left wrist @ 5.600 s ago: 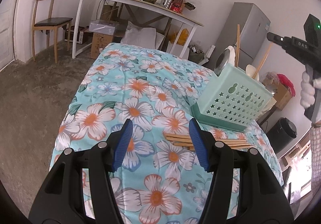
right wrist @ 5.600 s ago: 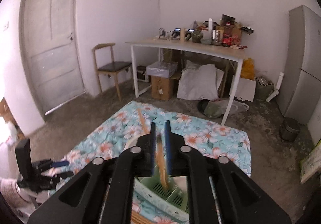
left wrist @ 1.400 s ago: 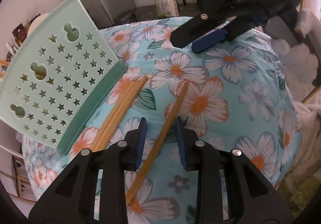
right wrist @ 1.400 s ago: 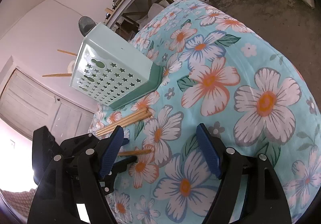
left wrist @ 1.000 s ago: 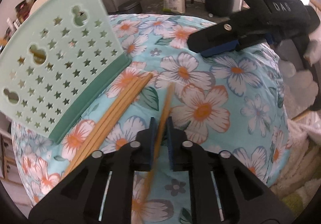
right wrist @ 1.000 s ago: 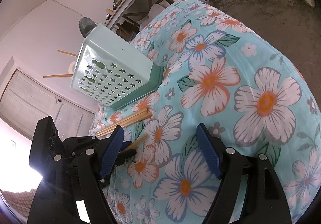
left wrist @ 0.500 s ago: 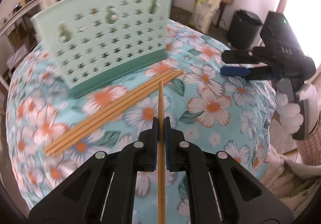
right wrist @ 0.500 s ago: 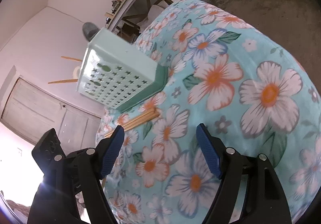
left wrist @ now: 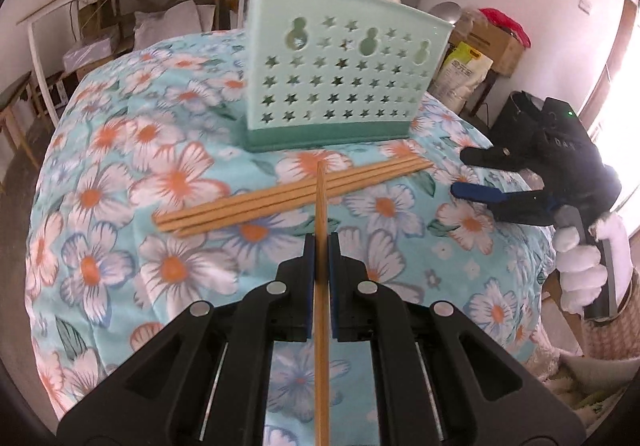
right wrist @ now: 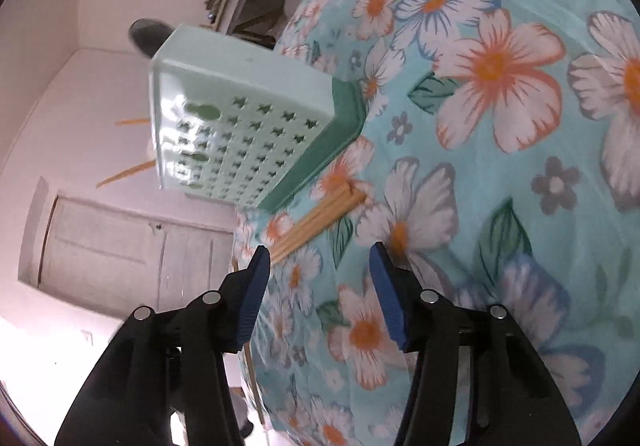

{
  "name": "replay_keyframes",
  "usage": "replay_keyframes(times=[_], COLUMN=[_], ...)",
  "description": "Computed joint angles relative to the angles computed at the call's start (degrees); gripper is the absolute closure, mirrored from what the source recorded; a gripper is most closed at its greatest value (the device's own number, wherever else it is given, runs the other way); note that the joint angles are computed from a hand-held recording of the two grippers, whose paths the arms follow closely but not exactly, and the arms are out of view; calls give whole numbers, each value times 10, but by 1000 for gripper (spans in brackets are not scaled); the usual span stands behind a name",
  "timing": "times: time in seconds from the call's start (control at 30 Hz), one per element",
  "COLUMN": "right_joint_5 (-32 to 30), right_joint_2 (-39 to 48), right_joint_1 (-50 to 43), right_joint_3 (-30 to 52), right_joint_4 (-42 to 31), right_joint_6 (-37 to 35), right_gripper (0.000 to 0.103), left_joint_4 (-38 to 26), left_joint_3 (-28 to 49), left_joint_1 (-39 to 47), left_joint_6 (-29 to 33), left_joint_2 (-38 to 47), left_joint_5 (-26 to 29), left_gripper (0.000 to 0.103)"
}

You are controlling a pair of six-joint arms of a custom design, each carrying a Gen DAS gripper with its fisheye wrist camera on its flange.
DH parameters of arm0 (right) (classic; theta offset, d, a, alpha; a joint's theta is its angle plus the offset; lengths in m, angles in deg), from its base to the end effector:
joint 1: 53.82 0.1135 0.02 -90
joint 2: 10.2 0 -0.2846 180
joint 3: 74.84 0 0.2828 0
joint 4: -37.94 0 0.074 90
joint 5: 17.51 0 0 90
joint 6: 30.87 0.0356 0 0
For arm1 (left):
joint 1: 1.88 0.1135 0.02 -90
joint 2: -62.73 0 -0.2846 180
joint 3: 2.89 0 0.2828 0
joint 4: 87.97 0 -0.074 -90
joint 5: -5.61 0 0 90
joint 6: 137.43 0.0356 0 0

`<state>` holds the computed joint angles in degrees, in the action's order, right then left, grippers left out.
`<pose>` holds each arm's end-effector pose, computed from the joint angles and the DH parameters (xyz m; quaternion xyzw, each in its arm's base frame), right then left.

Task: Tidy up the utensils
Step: 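Grasp one wooden chopstick with the right gripper while the left holds its chopstick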

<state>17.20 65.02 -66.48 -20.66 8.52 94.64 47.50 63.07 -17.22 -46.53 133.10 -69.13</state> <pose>0.2712 -0.0309 0.2145 0.1969 0.8251 0.4873 0.2072 0.2652 -0.0825 0.2781 0.1772 0.9123 -0.1670 0.3292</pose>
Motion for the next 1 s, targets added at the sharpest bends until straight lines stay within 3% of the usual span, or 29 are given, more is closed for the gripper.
replay_keyframes(times=[0.17, 0.43, 0.5, 0.57, 0.67, 0.9, 1.0], right_joint_5=[57, 100, 114, 123, 111, 87, 66], right_joint_2=[27, 57, 57, 61, 62, 34, -5], right_joint_1=[27, 48, 52, 53, 39, 26, 10], right_joint_3=[18, 34, 35, 28, 12, -18, -36], right_joint_4=[27, 78, 80, 91, 108, 124, 77], right_joint_6=[61, 142, 147, 160, 172, 169, 123], right_gripper=[65, 66, 71, 82, 93, 92, 92], left_joint_4=[19, 32, 34, 33, 31, 30, 30], left_joint_3=[-14, -23, -25, -25, -25, -26, -27], left_joint_1=[21, 47, 52, 54, 63, 72, 74], left_joint_6=[-5, -2, -2, -2, 2, 1, -1], left_joint_2=[0, 8, 7, 6, 2, -4, -8], left_joint_5=[23, 54, 59, 61, 66, 66, 62], left_gripper=[98, 98, 98, 98, 98, 98, 98])
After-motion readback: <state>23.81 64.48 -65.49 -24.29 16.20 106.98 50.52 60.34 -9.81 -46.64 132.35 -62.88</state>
